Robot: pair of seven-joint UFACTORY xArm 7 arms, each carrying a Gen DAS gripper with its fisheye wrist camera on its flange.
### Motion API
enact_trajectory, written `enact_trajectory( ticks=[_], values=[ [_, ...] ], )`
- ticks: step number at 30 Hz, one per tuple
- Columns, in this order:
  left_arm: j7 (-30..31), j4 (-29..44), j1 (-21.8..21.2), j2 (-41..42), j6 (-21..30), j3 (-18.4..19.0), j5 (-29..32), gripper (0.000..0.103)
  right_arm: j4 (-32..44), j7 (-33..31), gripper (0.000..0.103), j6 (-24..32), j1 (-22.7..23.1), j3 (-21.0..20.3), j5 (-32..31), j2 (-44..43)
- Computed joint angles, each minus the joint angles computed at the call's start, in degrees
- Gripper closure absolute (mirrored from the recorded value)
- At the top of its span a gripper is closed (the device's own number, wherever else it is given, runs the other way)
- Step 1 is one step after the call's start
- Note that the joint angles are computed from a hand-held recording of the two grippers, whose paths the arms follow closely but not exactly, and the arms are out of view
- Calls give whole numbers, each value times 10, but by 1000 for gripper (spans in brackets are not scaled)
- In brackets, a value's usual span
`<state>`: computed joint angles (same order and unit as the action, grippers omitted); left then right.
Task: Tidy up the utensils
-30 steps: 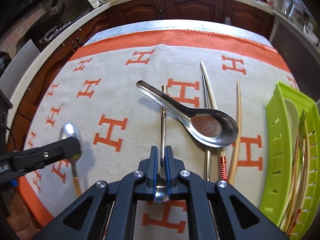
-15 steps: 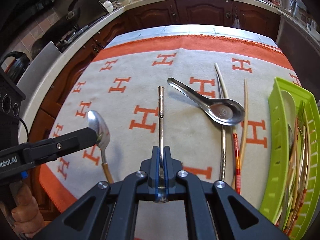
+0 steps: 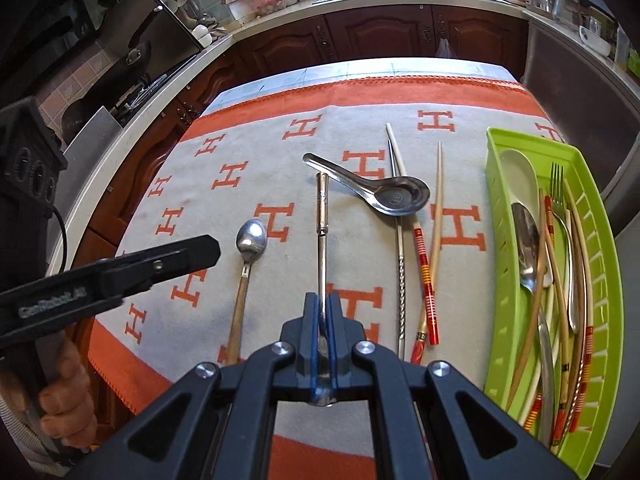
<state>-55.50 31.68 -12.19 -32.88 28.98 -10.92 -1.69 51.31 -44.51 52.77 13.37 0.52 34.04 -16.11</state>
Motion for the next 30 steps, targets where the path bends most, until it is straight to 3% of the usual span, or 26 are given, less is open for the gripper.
enact_trajectory(
  ticks=[1, 3, 12, 14, 20, 24, 27, 30],
  values=[
    [-6, -3, 6, -4, 8, -4, 5, 57, -1, 0, 100, 1, -1, -1, 1, 0],
    [-16, -7, 16, -4, 18, -9, 15, 53, -3, 0, 100, 3, -3, -3, 1, 0],
    [-38, -19, 20, 61, -28, 4, 7, 54, -5, 1, 100, 8, -6, -3, 1, 2],
    [-57, -16, 36, 68, -39, -10, 29, 55, -5, 0, 100, 8, -7, -3, -2, 2],
    [-101, 22, 63, 111, -32, -37, 101, 67, 1, -1, 100, 11, -14, -5, -6, 13],
    [-134, 45, 68, 137, -17, -48, 160, 98, 7, -3, 100, 10, -19, -6, -5, 21],
    [-158, 49, 66, 146, -26, -47, 190, 101, 13, -7, 100, 13, -24, -9, -1, 25],
    [-142, 35, 35, 144, -61, -14, 144, 101, 21, -9, 100, 20, -29, -12, 7, 31]
  ],
)
